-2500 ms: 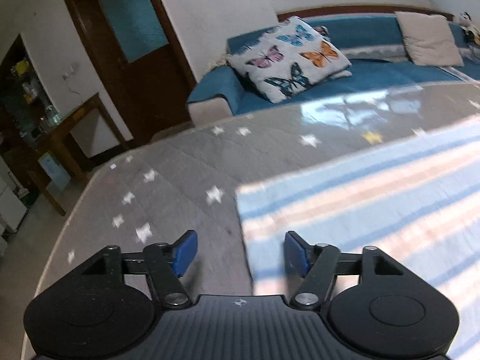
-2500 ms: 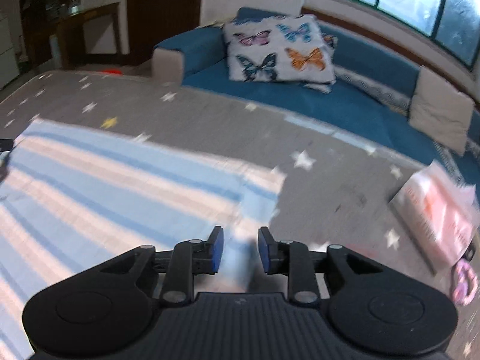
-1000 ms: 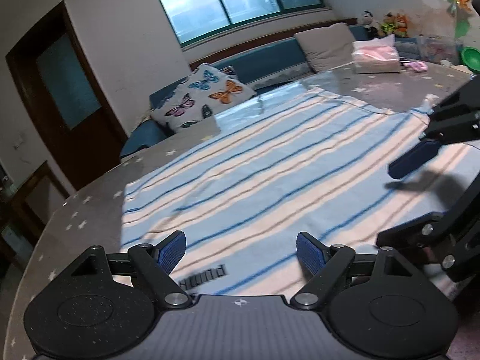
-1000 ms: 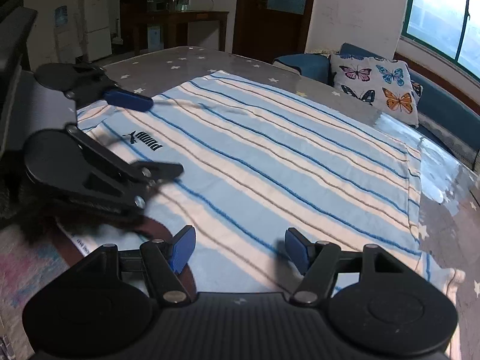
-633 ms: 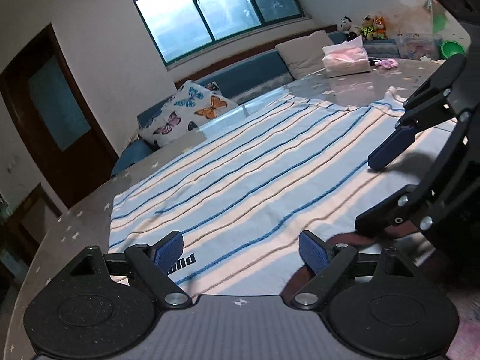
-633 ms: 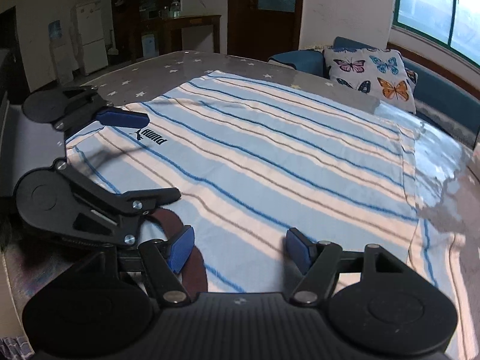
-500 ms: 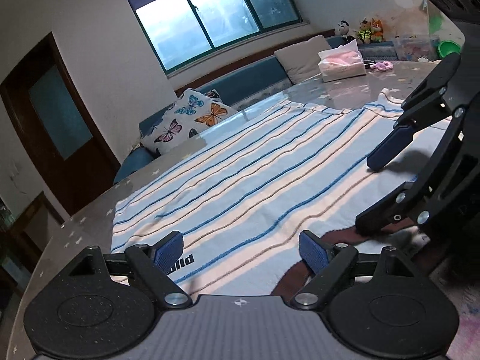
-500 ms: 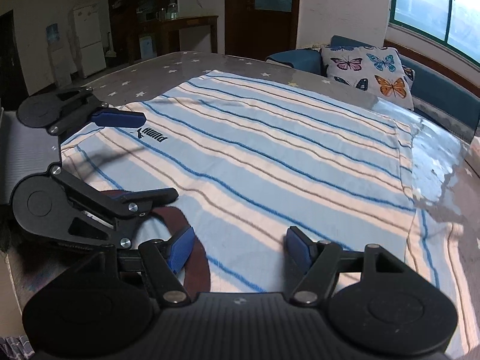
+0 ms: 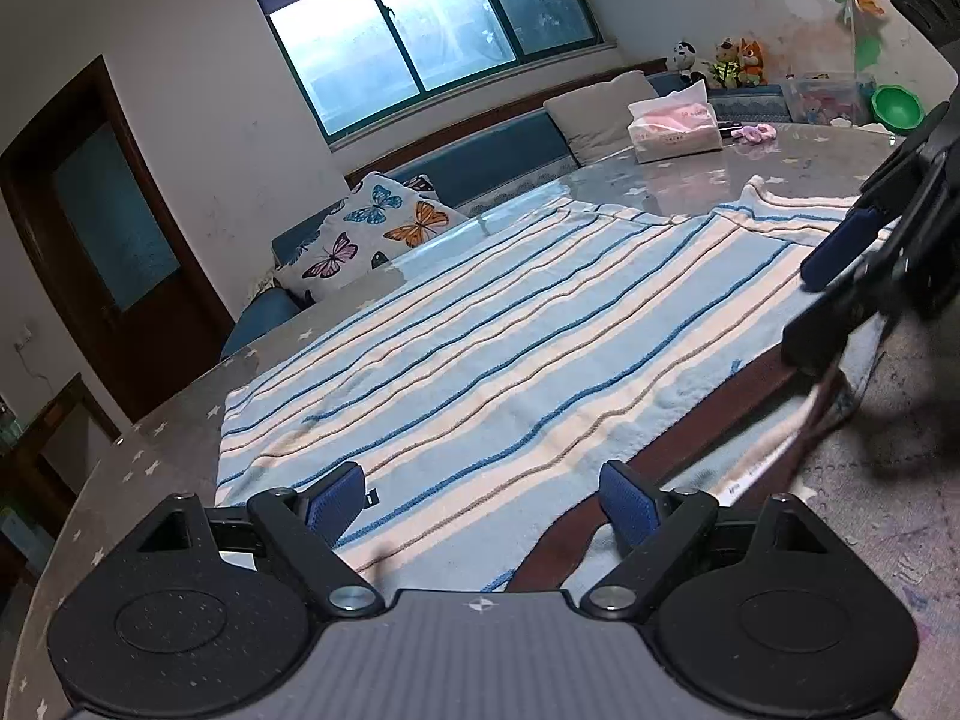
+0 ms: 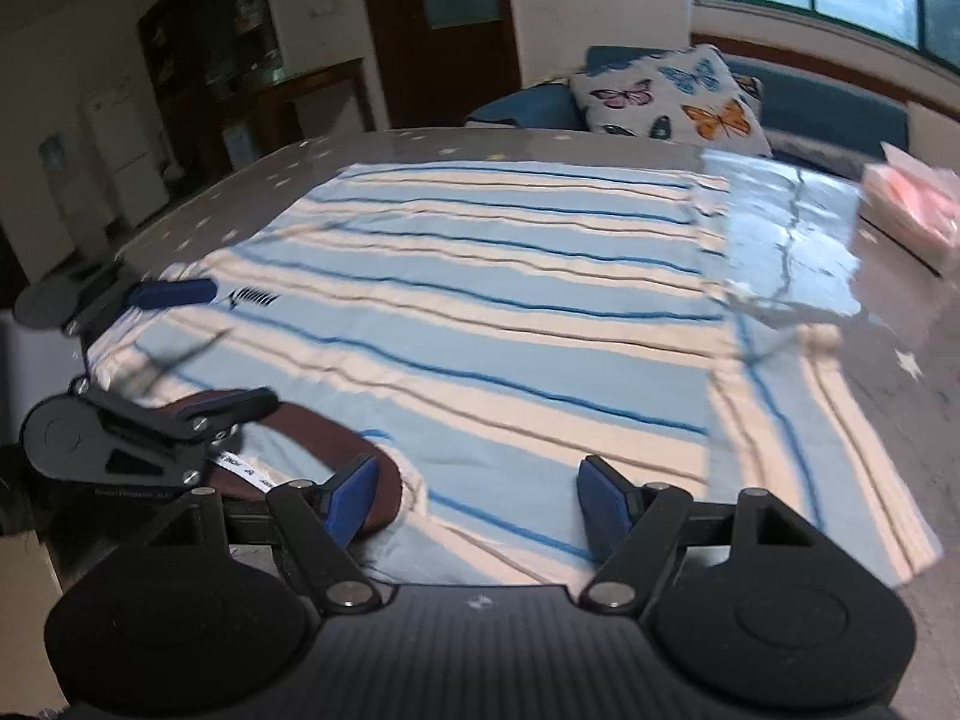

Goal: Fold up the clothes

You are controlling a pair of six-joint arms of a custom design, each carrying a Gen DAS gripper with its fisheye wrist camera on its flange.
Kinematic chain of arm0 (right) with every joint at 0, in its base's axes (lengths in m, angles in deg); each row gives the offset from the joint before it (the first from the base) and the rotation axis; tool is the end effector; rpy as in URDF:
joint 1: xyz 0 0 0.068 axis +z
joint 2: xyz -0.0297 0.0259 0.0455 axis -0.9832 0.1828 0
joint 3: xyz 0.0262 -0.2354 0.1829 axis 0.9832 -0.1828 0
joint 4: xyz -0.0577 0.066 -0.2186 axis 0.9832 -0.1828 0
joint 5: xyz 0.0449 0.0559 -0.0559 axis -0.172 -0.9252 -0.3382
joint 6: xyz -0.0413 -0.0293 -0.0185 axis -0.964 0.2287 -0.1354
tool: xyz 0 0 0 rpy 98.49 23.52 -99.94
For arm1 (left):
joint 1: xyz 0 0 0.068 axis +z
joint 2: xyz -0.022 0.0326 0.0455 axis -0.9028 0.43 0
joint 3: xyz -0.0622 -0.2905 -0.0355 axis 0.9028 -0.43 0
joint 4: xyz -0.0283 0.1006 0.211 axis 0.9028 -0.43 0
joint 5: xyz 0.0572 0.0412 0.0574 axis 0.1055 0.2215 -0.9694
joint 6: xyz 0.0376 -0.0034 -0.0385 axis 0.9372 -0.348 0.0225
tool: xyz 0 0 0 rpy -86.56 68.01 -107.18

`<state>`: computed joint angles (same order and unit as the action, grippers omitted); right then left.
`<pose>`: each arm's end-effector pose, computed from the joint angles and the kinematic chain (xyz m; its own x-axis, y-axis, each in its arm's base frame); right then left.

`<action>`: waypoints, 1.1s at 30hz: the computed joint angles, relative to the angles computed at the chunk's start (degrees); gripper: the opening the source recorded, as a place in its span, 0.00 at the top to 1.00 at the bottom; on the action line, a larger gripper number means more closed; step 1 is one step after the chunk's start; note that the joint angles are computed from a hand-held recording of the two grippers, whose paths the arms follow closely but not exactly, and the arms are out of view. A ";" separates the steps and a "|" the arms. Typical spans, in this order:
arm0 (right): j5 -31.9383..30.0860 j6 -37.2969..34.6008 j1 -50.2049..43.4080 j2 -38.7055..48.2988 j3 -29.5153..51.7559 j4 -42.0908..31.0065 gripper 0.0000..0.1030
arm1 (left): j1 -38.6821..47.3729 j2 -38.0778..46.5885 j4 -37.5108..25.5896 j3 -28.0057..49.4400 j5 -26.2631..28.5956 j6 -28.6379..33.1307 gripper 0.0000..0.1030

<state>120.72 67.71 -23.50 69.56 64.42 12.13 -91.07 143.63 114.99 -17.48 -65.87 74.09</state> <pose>0.1264 0.1471 0.0764 -0.6558 0.2762 -0.7026 0.2353 0.9591 0.1574 0.2783 -0.1519 0.0314 0.0387 0.6317 -0.7742 0.8179 0.4251 0.3877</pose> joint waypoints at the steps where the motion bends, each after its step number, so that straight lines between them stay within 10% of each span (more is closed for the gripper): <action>1: -0.29 0.27 -0.11 -0.71 -1.37 1.50 0.28 | 0.04 0.06 0.13 -0.03 -0.06 0.00 0.14; 8: -3.44 0.26 1.67 -2.15 -5.63 7.45 0.27 | 0.01 -0.24 -0.50 -0.01 -0.16 0.83 0.13; 18: 6.12 2.67 5.11 -7.51 4.85 -18.01 0.28 | 3.65 -4.33 -6.91 -3.08 6.12 9.62 0.09; 21: 2.73 -1.35 3.42 -4.06 5.34 -15.63 0.28 | 3.99 -5.59 -8.10 -3.76 6.74 10.10 0.09; 33: 2.11 7.30 11.47 -4.59 5.98 -22.47 0.28 | -4.72 -7.24 -3.36 -2.94 4.39 -0.71 0.08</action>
<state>122.82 75.01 -12.04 64.97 70.40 -10.34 -95.79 136.39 111.63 -20.41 -61.48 73.38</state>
